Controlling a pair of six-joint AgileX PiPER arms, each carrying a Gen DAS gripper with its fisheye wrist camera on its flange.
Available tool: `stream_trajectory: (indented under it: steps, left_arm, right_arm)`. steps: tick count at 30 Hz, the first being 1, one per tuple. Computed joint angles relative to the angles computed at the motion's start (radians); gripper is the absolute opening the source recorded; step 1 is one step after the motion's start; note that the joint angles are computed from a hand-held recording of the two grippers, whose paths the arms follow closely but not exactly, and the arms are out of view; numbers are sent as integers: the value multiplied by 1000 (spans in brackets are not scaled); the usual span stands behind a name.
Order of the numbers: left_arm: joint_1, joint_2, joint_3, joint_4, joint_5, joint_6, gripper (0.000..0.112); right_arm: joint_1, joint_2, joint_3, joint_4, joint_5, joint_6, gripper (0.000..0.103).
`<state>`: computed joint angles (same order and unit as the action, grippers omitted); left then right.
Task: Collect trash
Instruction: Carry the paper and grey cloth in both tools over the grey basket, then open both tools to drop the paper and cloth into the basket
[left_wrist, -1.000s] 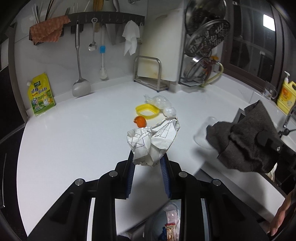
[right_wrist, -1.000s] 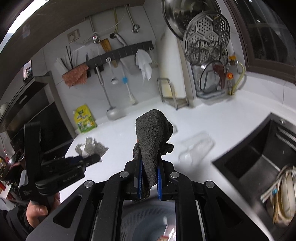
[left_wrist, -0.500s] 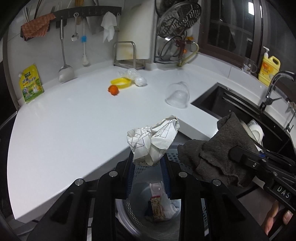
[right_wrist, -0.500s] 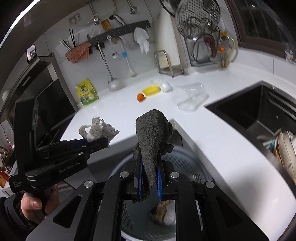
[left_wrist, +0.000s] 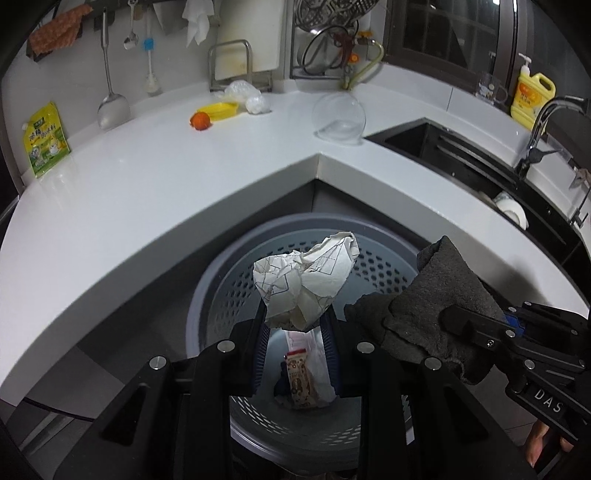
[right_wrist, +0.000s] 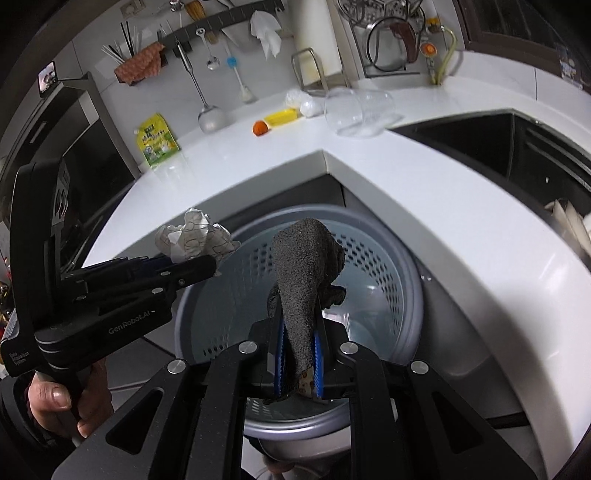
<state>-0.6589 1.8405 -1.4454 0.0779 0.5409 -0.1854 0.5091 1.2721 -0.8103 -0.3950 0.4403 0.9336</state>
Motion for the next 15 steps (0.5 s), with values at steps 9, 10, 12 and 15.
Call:
stream_trajectory:
  steps: [9,10,12,15]
  left_arm:
    - [10,18,9,-21,11,21,34]
    - [11,20,11,-24,10,23,34]
    - [13,20,14,-30,9,27,34]
    - [15,22,15,-30,8,28,34]
  right_arm:
    - [-13,46,19,35,-42,-18,12]
    - [-14,51,16,38,-42,-22,12]
    - [-15,56,13,38,-42,-23,12]
    - [-25,67,9,56,-43,-41,13]
